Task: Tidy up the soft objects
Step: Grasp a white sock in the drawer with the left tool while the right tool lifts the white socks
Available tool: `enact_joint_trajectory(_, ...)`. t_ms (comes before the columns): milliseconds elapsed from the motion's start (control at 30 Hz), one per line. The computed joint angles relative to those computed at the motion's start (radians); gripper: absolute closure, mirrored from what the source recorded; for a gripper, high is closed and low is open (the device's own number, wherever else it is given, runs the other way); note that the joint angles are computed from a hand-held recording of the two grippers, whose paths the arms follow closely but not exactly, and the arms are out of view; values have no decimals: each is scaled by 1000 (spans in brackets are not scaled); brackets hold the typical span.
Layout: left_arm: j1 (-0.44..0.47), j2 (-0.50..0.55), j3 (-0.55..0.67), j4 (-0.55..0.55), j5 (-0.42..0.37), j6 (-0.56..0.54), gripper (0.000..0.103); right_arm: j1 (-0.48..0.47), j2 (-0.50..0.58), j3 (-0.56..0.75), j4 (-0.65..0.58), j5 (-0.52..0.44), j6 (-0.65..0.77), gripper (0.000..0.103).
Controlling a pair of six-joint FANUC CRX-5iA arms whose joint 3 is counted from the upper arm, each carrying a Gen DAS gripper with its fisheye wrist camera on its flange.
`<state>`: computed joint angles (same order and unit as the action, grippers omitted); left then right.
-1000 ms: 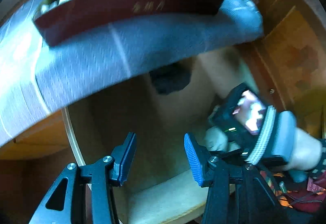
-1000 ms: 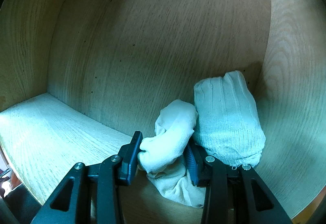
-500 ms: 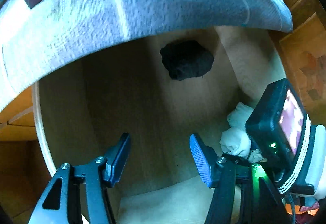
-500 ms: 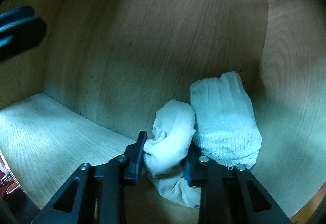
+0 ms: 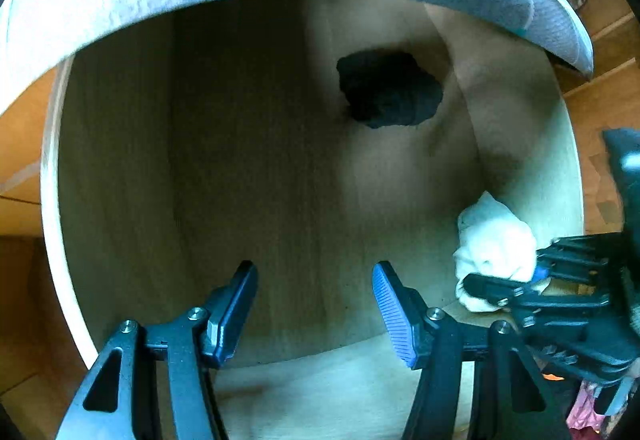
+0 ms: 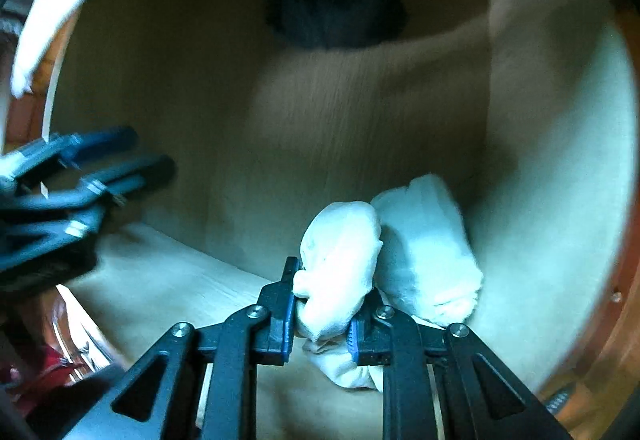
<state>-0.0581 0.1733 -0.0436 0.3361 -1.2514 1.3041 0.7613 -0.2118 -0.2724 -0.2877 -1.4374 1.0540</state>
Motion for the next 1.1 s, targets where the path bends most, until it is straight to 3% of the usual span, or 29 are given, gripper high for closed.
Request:
enact_joint_trajectory(433,-36,47,13,88,-36,-61,42,-178,-121,64,-67,5,-27,84)
enact_joint_trajectory(567,-65,72,32,125,-51,-86,40,-190,-139,75,-45,5,-37,84)
enact_joint_trajectory(767,-107,154,107,160,-111,-66,39,-207,-150,115,-23,4,-70,84)
enact_joint_trajectory(1100,-133,278,208,200,-166,73,34,-186,-136,156,61,25,-87,84)
